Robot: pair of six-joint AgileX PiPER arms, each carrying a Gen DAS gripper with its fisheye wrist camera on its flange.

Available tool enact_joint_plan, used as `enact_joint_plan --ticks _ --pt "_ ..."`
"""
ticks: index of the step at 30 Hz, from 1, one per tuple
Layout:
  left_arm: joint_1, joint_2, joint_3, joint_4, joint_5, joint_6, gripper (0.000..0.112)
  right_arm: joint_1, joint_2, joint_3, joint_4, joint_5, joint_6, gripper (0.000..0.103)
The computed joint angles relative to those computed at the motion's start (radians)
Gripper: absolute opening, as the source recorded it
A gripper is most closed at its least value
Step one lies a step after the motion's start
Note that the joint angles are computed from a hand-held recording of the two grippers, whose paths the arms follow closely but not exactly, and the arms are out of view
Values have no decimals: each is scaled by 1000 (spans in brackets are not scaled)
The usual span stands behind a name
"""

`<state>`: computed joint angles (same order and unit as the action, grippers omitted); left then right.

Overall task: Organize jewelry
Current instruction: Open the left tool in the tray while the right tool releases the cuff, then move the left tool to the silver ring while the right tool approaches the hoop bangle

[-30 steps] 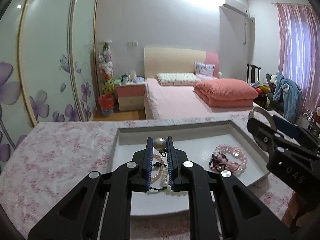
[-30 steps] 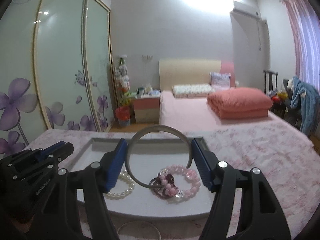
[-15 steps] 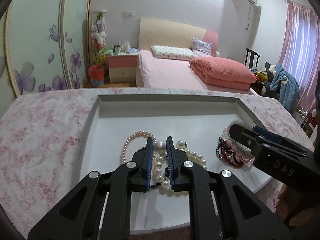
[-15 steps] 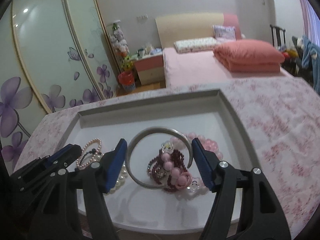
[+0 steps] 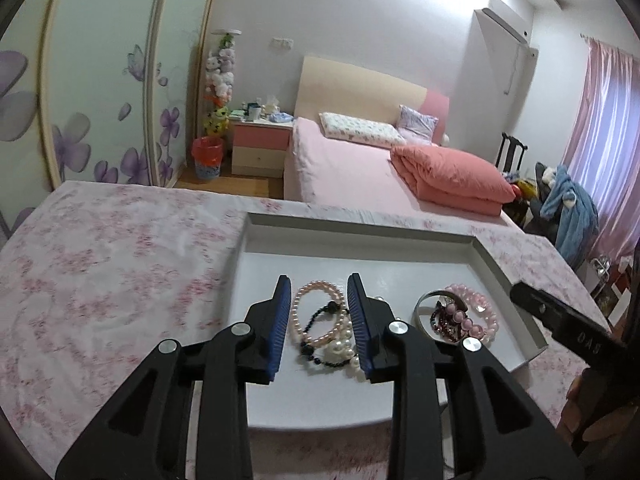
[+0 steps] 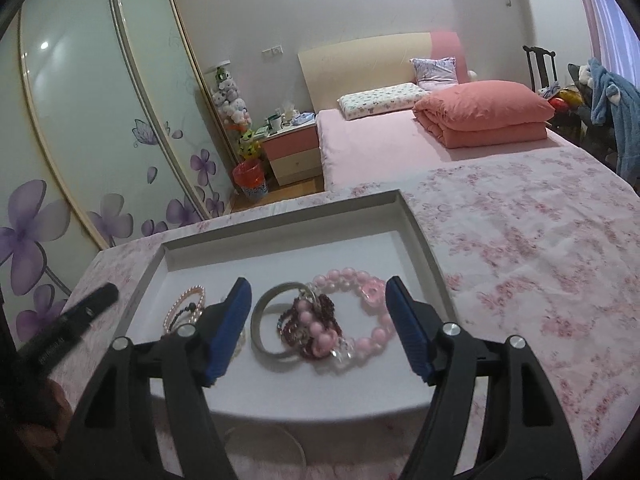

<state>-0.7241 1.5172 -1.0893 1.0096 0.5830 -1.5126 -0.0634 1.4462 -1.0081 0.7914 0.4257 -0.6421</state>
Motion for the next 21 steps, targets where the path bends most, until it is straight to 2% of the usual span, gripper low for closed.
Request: enact_joint_plan --ticks 6,11,13,16,18,21 --pt "-64 -81 63 28 85 -42 33 -23 -85 70 -50 73 -10 68" --pt "-120 -143 142 47 136 -91 36 -13 -133 137 -121 146 -26 58" --pt "-138 -165 167 49 148 -107 37 -3 -149 168 -133 176 -67 58" --pt "-165 -201 207 59 178 -132 40 36 -186 213 -190 188 -79 59" --pt "-178 -217 222 65 197 -147 41 57 -201 232 -219 194 -74 66" --pt "-181 -235 239 66 206 -158 42 105 -209 250 -278 181 -28 71"
